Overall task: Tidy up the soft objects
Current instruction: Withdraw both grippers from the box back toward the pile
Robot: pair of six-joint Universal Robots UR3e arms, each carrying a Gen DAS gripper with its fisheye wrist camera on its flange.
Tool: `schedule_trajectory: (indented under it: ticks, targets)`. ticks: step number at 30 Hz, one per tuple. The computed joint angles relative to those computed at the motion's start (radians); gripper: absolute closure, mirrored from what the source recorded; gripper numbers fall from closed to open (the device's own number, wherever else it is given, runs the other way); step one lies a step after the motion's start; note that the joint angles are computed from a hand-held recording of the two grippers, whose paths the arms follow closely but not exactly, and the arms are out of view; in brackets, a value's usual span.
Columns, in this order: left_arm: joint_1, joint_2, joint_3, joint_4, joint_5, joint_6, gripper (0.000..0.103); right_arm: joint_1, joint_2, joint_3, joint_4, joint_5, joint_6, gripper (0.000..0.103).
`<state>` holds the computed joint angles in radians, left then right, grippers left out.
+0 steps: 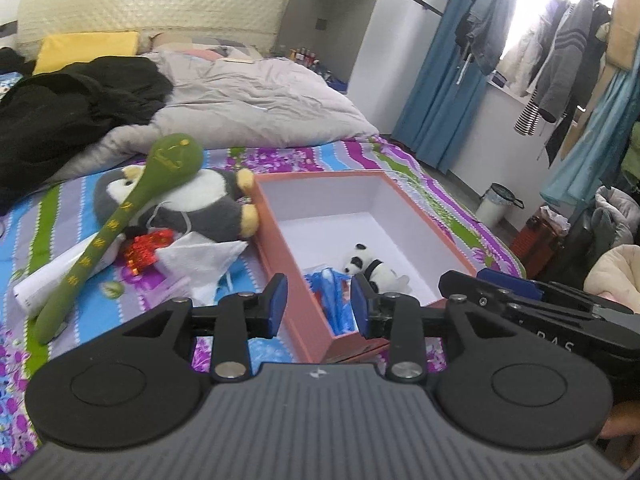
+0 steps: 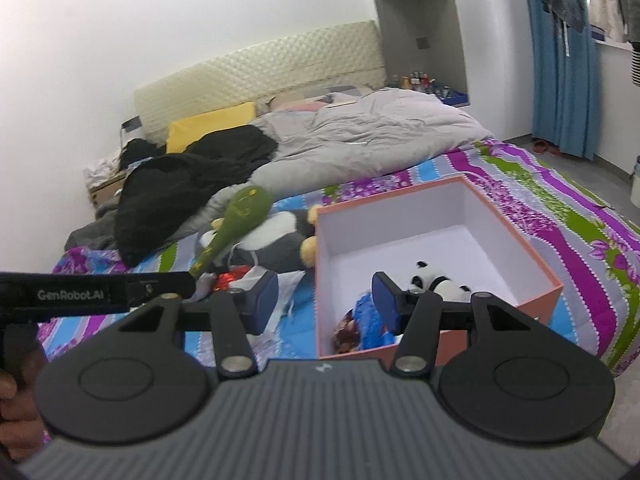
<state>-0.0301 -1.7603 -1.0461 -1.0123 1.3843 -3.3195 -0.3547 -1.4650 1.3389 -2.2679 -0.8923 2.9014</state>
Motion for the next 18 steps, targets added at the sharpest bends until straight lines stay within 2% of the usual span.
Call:
schedule_trajectory:
  ticks: [9,18]
  targets:
    - [0.045,0.140,-0.186,0.029,0.023,-0.013,0.063,0.011,-0.054,0.075,0.017,0.036,-0.041,0.049]
    - [0.082,0.228,-0.329,0.059,0.010,-0.025,0.063,0.057,-0.066,0.104,0.025,0.011,-0.068,0.049]
